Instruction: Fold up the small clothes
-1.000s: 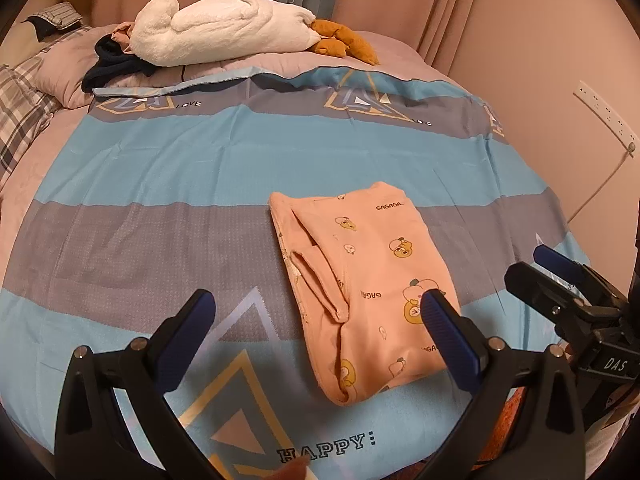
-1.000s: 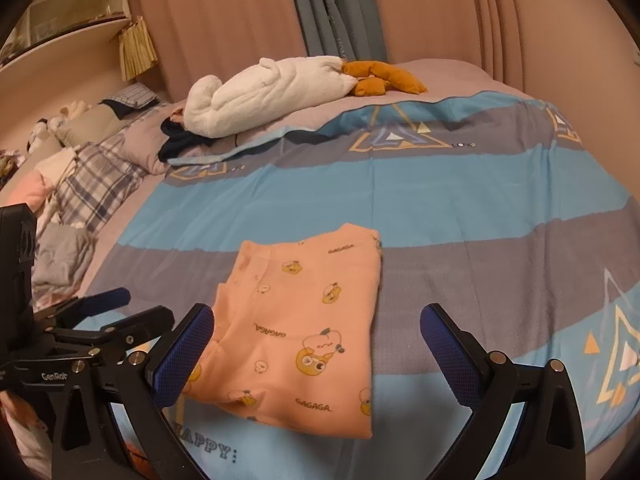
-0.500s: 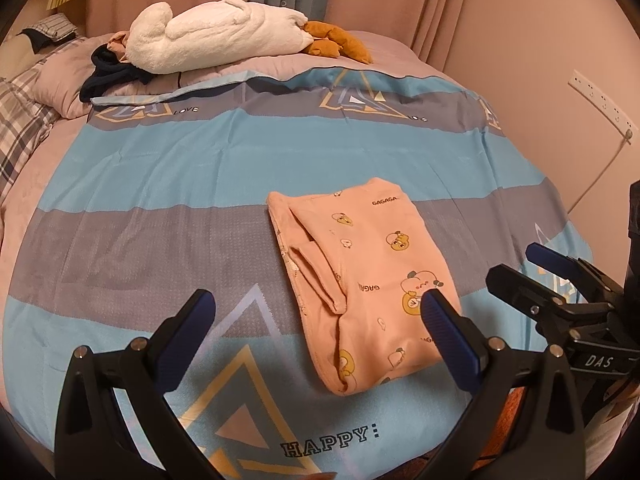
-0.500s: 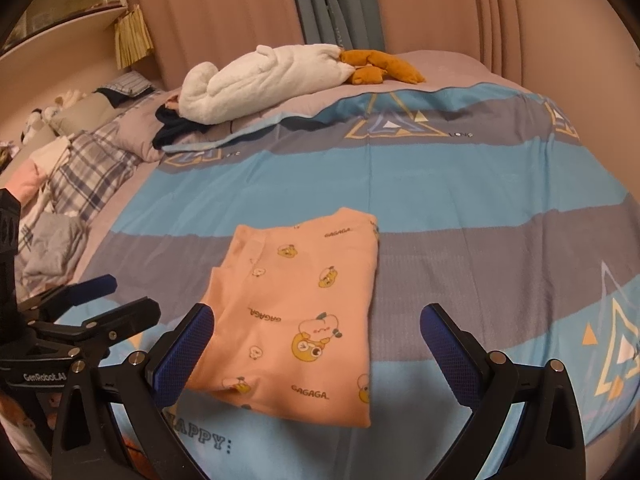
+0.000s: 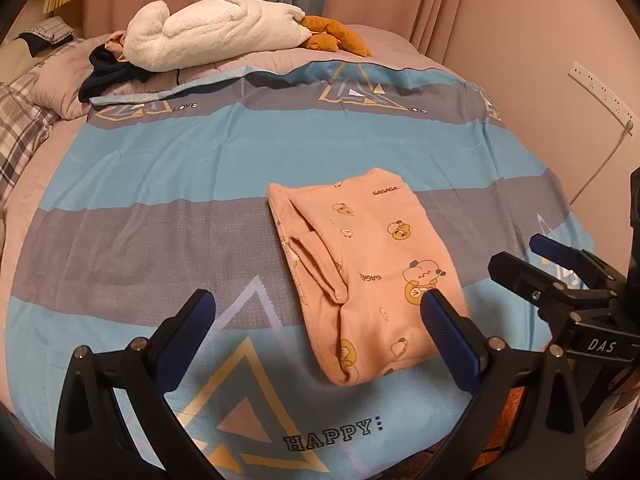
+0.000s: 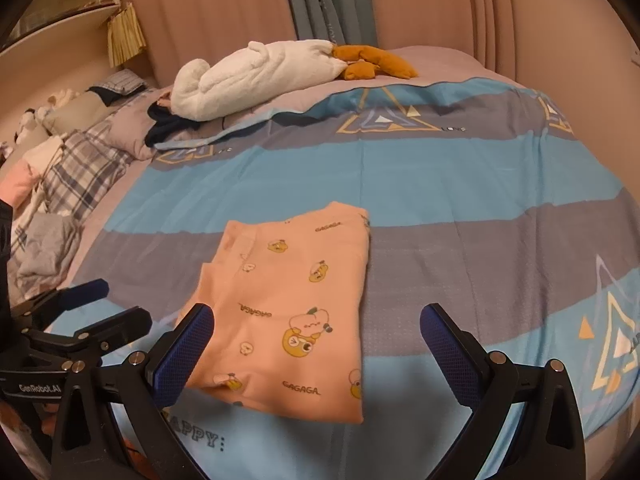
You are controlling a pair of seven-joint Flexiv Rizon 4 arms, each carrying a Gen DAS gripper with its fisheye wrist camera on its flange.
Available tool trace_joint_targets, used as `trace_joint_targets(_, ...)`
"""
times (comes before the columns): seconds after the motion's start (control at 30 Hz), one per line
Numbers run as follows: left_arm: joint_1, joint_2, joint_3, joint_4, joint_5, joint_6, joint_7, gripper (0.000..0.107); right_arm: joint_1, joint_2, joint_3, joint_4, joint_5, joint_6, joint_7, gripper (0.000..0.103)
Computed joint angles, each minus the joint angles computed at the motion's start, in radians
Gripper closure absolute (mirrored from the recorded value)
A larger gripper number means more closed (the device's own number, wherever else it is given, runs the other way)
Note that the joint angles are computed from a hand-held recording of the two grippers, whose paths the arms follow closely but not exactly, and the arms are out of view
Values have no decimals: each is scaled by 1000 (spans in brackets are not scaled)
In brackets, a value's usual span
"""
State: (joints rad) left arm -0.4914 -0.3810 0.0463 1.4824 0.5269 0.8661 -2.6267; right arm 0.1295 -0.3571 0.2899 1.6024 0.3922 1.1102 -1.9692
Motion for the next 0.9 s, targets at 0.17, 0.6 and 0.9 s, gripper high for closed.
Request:
trace_joint_targets(0.17, 2, 4, -2, 12, -5, 21, -3, 4, 4, 1, -3, 5, -6, 10, 1, 1)
trace_joint_targets(0.6, 0, 5, -2, 21, -20, 36, 0, 4, 2, 7, 0, 9, -7, 13, 0, 1)
trace_joint_targets(0.9, -2, 7, -1, 20, -15, 31, -13, 4, 4, 7, -1, 10, -9, 15, 1, 1)
